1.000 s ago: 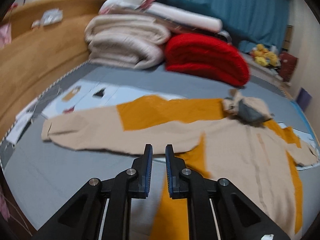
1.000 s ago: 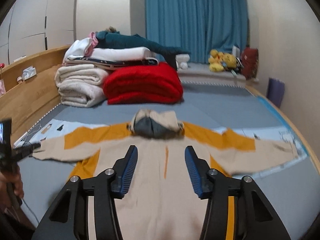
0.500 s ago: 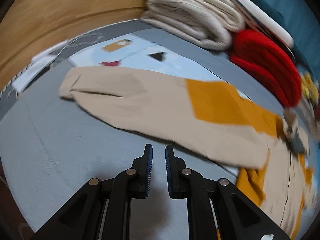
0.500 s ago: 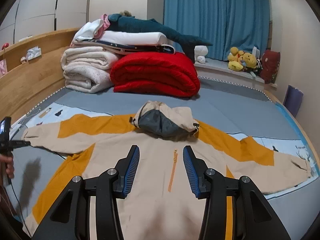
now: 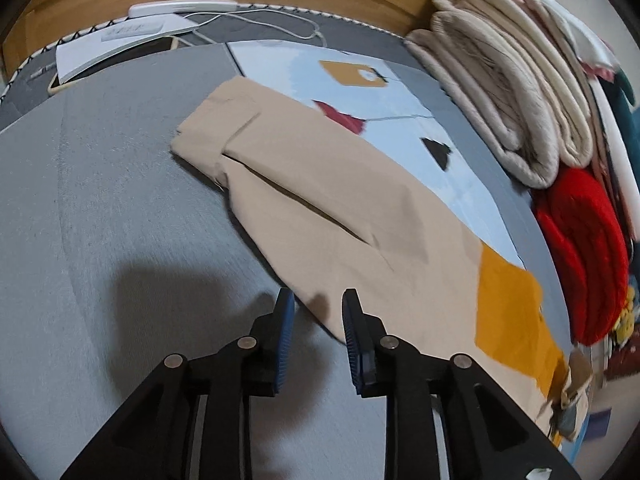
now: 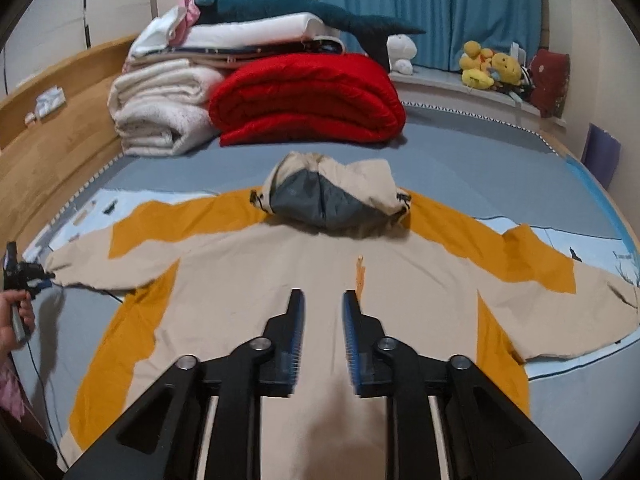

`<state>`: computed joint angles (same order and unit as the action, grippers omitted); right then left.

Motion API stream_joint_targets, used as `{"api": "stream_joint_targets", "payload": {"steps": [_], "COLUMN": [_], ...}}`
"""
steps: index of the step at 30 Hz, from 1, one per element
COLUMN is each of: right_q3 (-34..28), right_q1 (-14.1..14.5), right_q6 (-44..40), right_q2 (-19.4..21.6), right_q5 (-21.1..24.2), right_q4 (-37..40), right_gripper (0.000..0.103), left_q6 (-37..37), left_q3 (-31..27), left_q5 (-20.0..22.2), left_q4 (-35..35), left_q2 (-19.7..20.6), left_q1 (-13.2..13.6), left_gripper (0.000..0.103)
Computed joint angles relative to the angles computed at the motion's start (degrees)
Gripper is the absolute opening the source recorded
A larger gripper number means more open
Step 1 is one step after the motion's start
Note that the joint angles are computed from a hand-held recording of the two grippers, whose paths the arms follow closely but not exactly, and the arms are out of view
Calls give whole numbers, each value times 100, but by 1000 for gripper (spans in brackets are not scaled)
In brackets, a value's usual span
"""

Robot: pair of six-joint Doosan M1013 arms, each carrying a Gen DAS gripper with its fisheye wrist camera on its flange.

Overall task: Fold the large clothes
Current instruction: 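Move the left tool to the sleeve nearest it and grasp the cuff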

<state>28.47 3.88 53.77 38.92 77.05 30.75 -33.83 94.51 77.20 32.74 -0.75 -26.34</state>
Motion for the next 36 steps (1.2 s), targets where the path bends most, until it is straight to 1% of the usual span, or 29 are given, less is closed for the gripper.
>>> {"api": "stream_joint_targets", "payload": {"steps": [2,5,9,11,12,13,14,15,16,17,18,20,21,23,24,26,27,29,30,32,33,34,36], "right_q3": [-3,-53,-102,-250,-274,-315,-442,-479,-604,-692,-730,-930,-978,-1059,-1106,-1171,-1237,-1365,-1381,-1342,-1327,-1302,-1177], "right_q1": [12,32,58,64,68,67,68,67,65,61,52,31,19,-11,-33,-73,-96,-132,-147,-184,-196,-213,-243], "right_q6": [32,80,118,218,266,320,429,485,583,673,724,830,858,912,944,996,1041,1162,1210,1293,1322,1351,1383], "right_q2": [34,99,159,251,267,291,361,382,447,491,509,595,610,624,629,639,659,699,699,659,642,625,551], "right_q5": [63,172,232,368,402,450,546,585,676,722,738,861,880,898,913,953,995,1096,1117,1117,1113,1100,1028], "right_q4": [-72,-183,-329,-378,-396,-415,-453,-477,-519,-560,-577,-597,-593,-571,-542,-480,-443,-382,-354,-287,-270,-245,-201], "right_gripper": [35,35,35,35,35,35,35,35,35,33,25,16,16,16,16,16,16,16,16,16,16,16,17], "left_q6": [-136,-315,-369,-350,-334,-313,-268,-238,-205,-89,52,537,815,1415,1675,2291,2536,3270,3711,4303,4661,4911,5536], "left_q3": [121,282,373,377,373,361,347,300,205,42,-126,-634,-897,-1480,-1768,-2467,-2749,-3509,-3963,-4607,-4976,-5196,-5790], "left_q5": [-63,-235,-306,-304,-306,-311,-337,-250,-56,211,446,964,1130,1242,1190,912,761,377,212,-59,-242,-350,-442], "left_q4": [-42,-73,-64,-28,-30,-24,-33,-6,88,198,327,789,1032,1508,1695,1971,2021,1956,1836,1447,1110,865,130], "left_q2": [-68,-151,-179,-176,-175,-170,-168,-145,-99,-23,53,296,419,689,834,1202,1361,1830,2131,2569,2835,3001,3434], "left_q1": [60,143,222,247,258,268,279,264,220,171,121,-16,-84,-232,-294,-458,-526,-671,-754,-839,-875,-886,-898], "left_gripper": [26,26,26,26,24,13,6,4,2,2,0,0,0,0,0,0,0,0,0,0,0,0,0]}}
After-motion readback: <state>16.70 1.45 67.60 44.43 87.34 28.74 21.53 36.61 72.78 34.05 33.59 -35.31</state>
